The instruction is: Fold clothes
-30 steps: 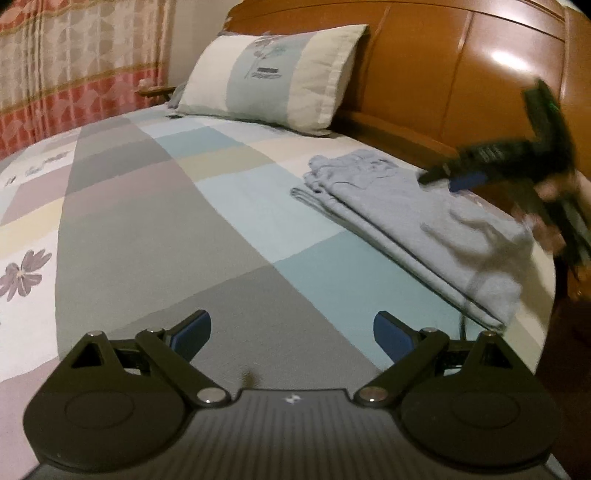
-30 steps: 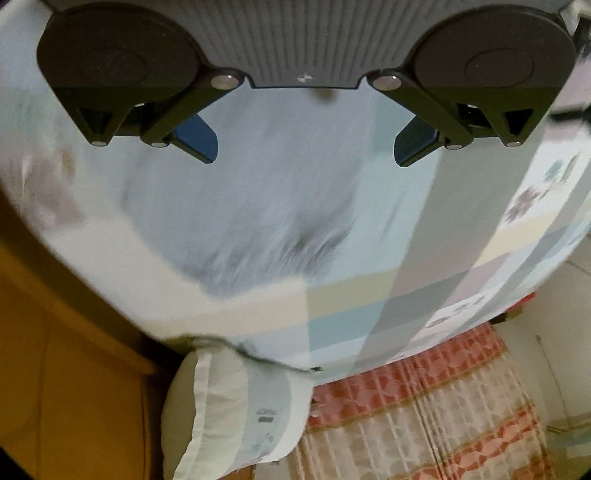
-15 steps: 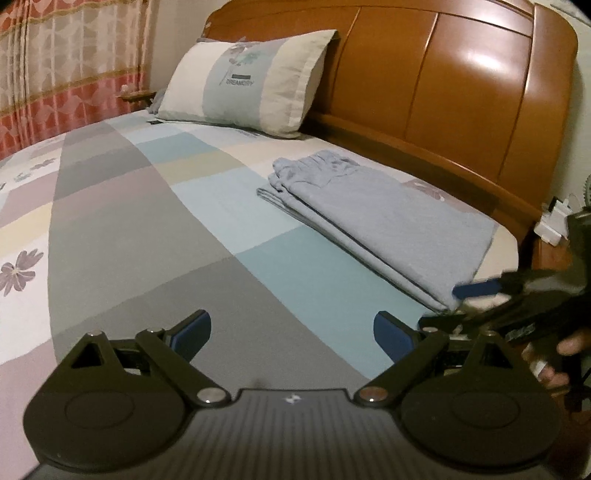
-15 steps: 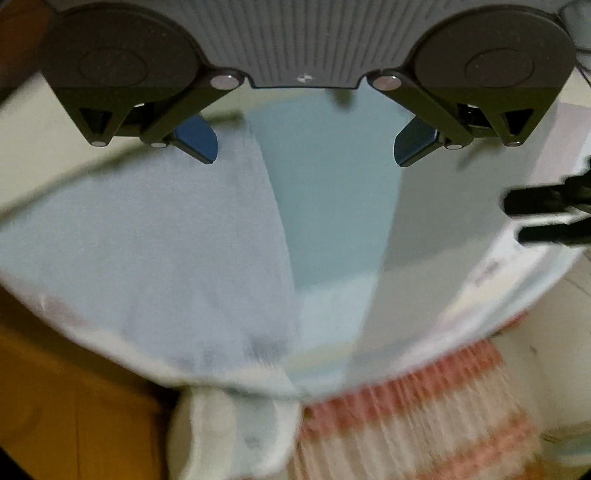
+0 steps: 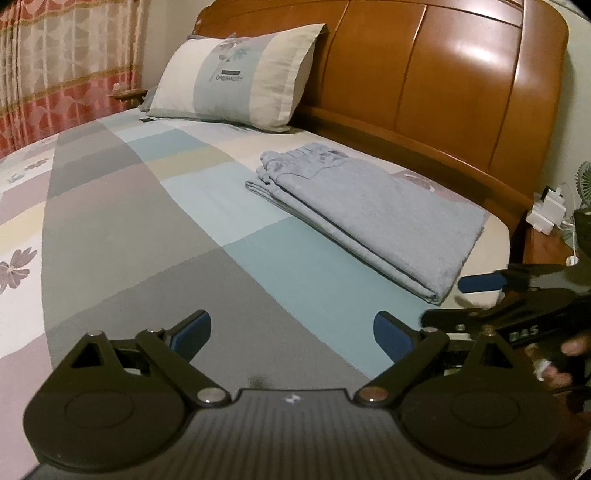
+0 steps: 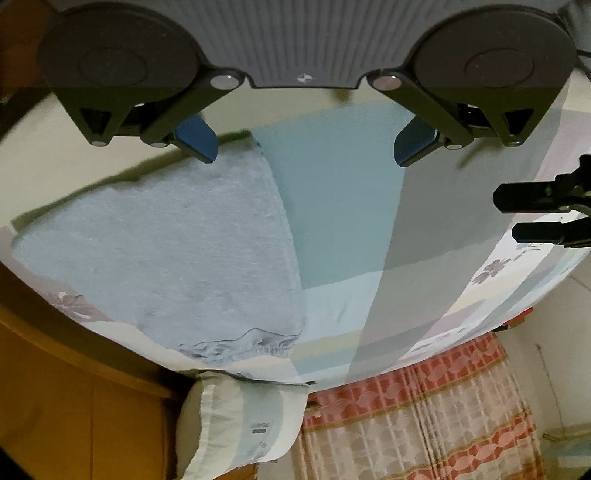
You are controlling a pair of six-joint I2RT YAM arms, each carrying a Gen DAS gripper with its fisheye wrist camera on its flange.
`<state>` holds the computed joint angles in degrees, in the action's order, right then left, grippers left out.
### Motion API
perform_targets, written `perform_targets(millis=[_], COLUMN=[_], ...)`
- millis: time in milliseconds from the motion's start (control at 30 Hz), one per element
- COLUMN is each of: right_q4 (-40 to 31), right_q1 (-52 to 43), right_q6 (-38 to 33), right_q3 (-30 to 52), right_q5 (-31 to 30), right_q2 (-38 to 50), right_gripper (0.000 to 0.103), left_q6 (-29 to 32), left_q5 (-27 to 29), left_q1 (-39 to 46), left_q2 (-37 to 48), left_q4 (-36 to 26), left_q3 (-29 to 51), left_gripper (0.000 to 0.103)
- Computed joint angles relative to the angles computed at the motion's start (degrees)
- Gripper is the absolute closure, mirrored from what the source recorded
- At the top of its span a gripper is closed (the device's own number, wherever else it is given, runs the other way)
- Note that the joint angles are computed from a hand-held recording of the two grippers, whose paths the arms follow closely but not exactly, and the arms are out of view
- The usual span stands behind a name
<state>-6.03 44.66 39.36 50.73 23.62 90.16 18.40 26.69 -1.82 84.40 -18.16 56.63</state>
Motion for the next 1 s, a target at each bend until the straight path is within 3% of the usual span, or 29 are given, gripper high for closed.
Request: perform_targets(millis=[100, 133, 267, 400, 633, 1000], right_q4=[3.06, 3.62, -0.9, -4.38, -7.31, -1.29], right_q1=[-2.35, -2.11, -0.39, 0.03, 0.99, -1.11], right_q6=[-1.68, -2.34, -2.65, -1.47, -3.68, -4.54], right_q3=[-0.61, -1.56, -3.55, -7.62, -8.66, -11.17], right_q5=[-9.39, -10.0, -6.24, -6.46, -4.11, -7.01], right_q2=[0.73, -0.22, -4.38, -10.36, -12.47, -12.92], right_gripper=[0.0, 0.0, 0.0, 0.0, 0.0, 0.0], left_q6=[-0.18, -0.14, -0.8, -1.15, -2.49, -5.68], left_q5=[3.2, 4.81, 11.0, 16.18, 22.8, 27.68], left_q1=[-0.04, -0.24, -4.66, -10.19, -14.77, -14.07], left_q2=[2.44, 3.52, 9.24, 17.84, 29.53, 28.94], left_q4=[-0.34, -0.41, 0.13, -0.52, -3.06, 0.41], left_q3=[1.39, 2.03, 4.84, 10.04, 19.13, 19.98], left_gripper=[0.008, 0.007, 0.003, 0.003, 0.004, 0.004])
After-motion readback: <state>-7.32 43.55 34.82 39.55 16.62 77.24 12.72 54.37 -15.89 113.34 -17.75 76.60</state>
